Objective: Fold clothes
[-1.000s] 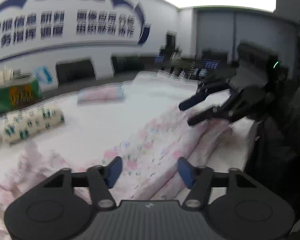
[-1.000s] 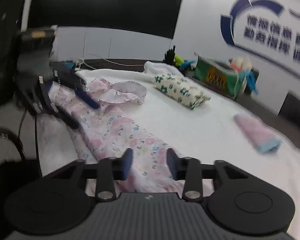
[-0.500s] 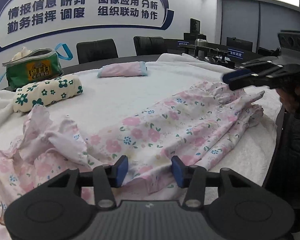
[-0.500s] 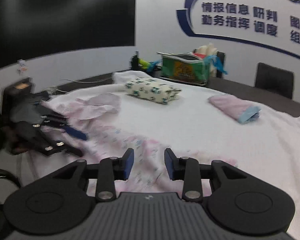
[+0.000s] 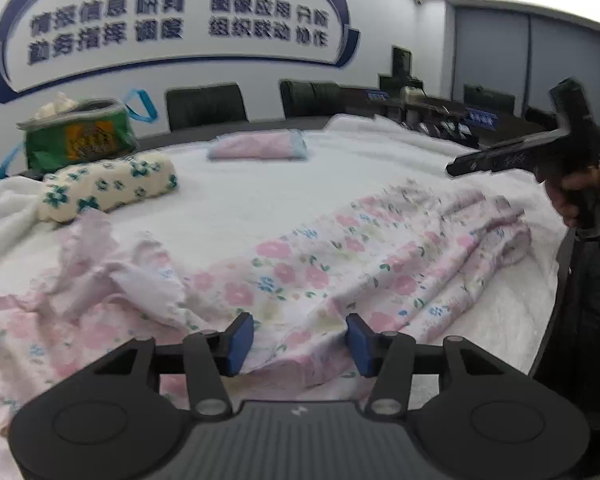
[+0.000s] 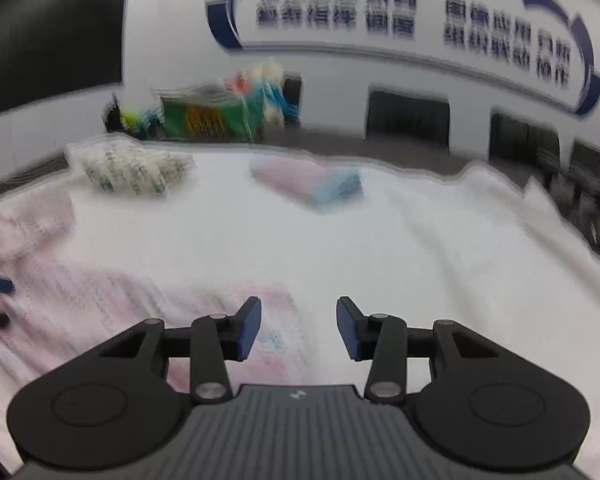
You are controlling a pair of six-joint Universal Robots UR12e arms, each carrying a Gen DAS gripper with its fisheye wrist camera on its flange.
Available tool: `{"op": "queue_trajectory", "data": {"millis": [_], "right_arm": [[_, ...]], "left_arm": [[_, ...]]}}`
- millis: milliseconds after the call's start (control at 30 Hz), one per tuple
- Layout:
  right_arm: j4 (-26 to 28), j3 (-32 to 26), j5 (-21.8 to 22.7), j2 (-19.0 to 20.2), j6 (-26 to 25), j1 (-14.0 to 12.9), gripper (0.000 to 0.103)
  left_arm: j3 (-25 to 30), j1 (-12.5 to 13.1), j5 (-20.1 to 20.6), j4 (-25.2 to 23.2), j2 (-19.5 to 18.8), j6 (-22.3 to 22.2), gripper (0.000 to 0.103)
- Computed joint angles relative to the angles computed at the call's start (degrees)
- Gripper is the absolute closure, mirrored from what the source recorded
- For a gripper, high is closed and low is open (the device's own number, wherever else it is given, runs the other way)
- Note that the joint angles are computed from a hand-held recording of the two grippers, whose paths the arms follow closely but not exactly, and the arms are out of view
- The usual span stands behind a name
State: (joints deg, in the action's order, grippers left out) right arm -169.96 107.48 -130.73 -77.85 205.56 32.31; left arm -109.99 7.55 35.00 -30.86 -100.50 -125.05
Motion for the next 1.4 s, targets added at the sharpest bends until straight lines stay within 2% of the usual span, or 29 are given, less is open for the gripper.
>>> {"op": "queue_trajectory", "data": {"millis": [67, 100, 200, 233, 267, 300, 367, 433, 533, 600, 667, 733, 800, 833, 867, 900, 933, 967, 1000, 1033, 1133, 1167, 1233, 1267, 1333, 1367, 1400], "right_arm": [[-3.64, -2.8, 0.37, 1.51, -5.24, 0.58, 0.055], [-4.78, -4.42, 1.24, 2.21, -6.68, 0.85, 0.051], [-8.63, -9.85, 8.37, 4.9, -10.3, 0.15, 0.043], [-9.17, -12.23, 12.46, 6.24, -10.61, -0.44, 0.043], [-8.62, -14.2, 17.02, 7.23, -10.64, -1.18, 0.042], [-7.47, -16.73, 20.81, 8.54, -9.84, -1.8, 0.04], [-1.85, -22.21, 27.33, 11.42, -9.58, -2.55, 0.033], [5.77, -29.15, 31.1, 15.28, -10.47, -2.71, 0.032], [18.06, -38.4, 31.81, 21.0, -10.06, -3.15, 0.031], [25.81, -42.91, 34.29, 23.86, -5.49, -4.25, 0.031], [29.21, -42.99, 38.9, 24.4, 2.14, -5.86, 0.032], [28.35, -40.92, 45.38, 23.79, 6.27, -7.52, 0.036], [24.06, -37.69, 50.4, 22.85, 10.31, -8.56, 0.043], [23.3, -36.71, 51.66, 22.44, 10.81, -8.81, 0.046], [22.02, -36.09, 52.1, 22.35, 10.71, -8.74, 0.055], [21.39, -35.72, 52.68, 22.31, 10.2, -8.73, 0.076], [20.25, -35.51, 53.44, 22.49, 9.77, -8.59, 0.089], [19.57, -35.82, 52.54, 22.68, 7.87, -8.12, 0.097], [19.56, -36.14, 52.65, 22.71, 4.09, -7.91, 0.099], [18.2, -37.19, 51.19, 23.26, -1.32, -7.15, 0.1], [9.4, -37.19, 43.67, 23.26, -19.31, -2.19, 0.1], [8.39, -37.6, 42.41, 23.51, -25.31, -0.47, 0.1], [11.95, -39.27, 37.42, 24.46, -37.31, 2.9, 0.1], [14.18, -39.78, 35.88, 24.87, -42.33, 3.76, 0.098], [18.35, -41.14, 32.21, 25.99, -48.68, 5.8, 0.093], [19.42, -41.37, 32.16, 25.99, -49.04, 5.95, 0.081], [19.97, -41.28, 32.18, 25.89, -48.49, 6.09, 0.063]], "left_arm": [[-0.56, 2.4, -5.64, -1.0, 1.15, -0.91, 0.053], [-0.9, 3.77, -8.19, -0.37, 1.51, -2.15, 0.05], [-1.86, 7.92, -13.87, 7.2, 1.56, -10.38, 0.032], [-2.1, 9.0, -13.21, 12.51, 1.1, -15.37, 0.032], [-2.26, 9.8, -10.15, 17.62, 0.69, -20.11, 0.032], [-2.28, 10.25, -7.23, 20.32, 0.36, -23.41, 0.032], [-1.93, 10.74, -2.1, 20.75, -0.04, -26.91, 0.033], [-1.5, 11.1, 1.95, 20.28, -0.47, -29.53, 0.034], [-1.3, 11.13, 4.2, 19.49, -0.99, -30.82, 0.034], [-1.51, 10.7, 7.12, 21.18, -1.18, -31.88, 0.034], [-1.56, 10.74, 8.1, 21.76, -1.31, -32.42, 0.034], [-1.5, 10.91, 8.27, 21.81, -1.45, -32.71, 0.034], [-1.39, 11.13, 7.64, 21.18, -1.53, -32.65, 0.033], [-1.35, 11.12, 7.61, 20.83, -1.52, -32.69, 0.033], [-1.25, 11.09, 7.56, 20.39, -1.56, -32.58, 0.033], [-1.12, 11.01, 7.52, 20.0, -1.65, -32.34, 0.033], [-1.03, 10.87, 7.69, 19.86, -1.7, -32.34, 0.033], [-0.97, 10.7, 8.0, 19.85, -1.72, -32.52, 0.033], [-0.95, 10.52, 8.39, 19.86, -1.67, -32.73, 0.033], [-1.07, 10.47, 8.55, 20.08, -1.56, -33.06, 0.033], [-1.62, 11.03, 7.9, 20.62, -1.19, -33.99, 0.033], [-1.78, 11.37, 7.72, 20.3, -1.02, -34.39, 0.033], [-2.07, 12.07, 7.35, 19.63, -0.69, -35.17, 0.033], [-2.21, 12.41, 7.17, 19.28, -0.53, -35.55, 0.033], [-2.52, 13.14, 6.84, 18.71, -0.21, -36.46, 0.033], [-2.77, 13.58, 6.61, 18.72, -0.04, -37.09, 0.033], [-3.1, 14.05, 6.29, 19.05, 0.15, -37.65, 0.033]]}}
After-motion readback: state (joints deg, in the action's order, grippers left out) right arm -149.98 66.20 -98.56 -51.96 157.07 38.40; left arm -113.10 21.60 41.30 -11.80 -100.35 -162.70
